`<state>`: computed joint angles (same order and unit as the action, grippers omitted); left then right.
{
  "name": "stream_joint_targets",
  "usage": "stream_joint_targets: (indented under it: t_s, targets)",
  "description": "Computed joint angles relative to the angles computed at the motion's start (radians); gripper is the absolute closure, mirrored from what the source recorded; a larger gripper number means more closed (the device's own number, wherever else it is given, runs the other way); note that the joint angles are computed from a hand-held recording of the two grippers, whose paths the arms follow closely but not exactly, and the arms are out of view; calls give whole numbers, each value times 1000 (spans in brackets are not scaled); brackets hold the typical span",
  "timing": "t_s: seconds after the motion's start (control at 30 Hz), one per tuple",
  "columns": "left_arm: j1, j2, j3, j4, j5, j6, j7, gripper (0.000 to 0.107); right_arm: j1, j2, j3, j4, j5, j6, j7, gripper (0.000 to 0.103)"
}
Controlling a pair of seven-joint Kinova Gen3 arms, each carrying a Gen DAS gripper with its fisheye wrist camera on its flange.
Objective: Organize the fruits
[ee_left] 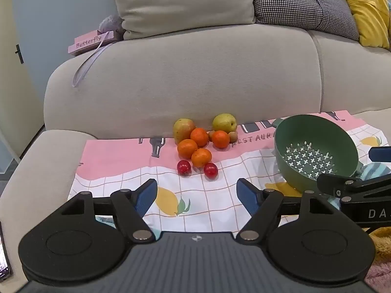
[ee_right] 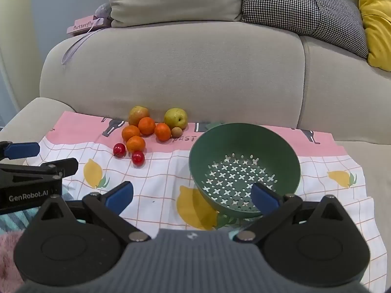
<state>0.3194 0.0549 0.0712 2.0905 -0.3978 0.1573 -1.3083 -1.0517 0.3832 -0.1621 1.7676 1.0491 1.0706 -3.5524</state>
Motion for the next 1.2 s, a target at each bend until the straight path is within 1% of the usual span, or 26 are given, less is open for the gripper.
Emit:
stream_joint_targets:
  t_s: [0.1,0.27,0.43,0.9,1.1,1.2]
  targets:
    - [14,1,-11,0,-30,0,31,20,-3,-4,-2,-2,-3,7,3,4]
    - [7,0,-5,1,-24,1,25,20,-7,3,-2,-8,1,12,3,4]
    - [23,4,-15,0,-54,2,58,20,-8,3,-2,-9,0,14,5,4]
    - [22,10,-13,-4,-56,9,56,20,0,6,3,-11,-9,-15,20,4]
    - [37,13,-23,-8,-84,14,92,20,2,3,5,-7,-11,-23,19,4]
    - [21,12,-13,-6,-61,12,66,20,3,3,5,-7,-11,-24,20,4]
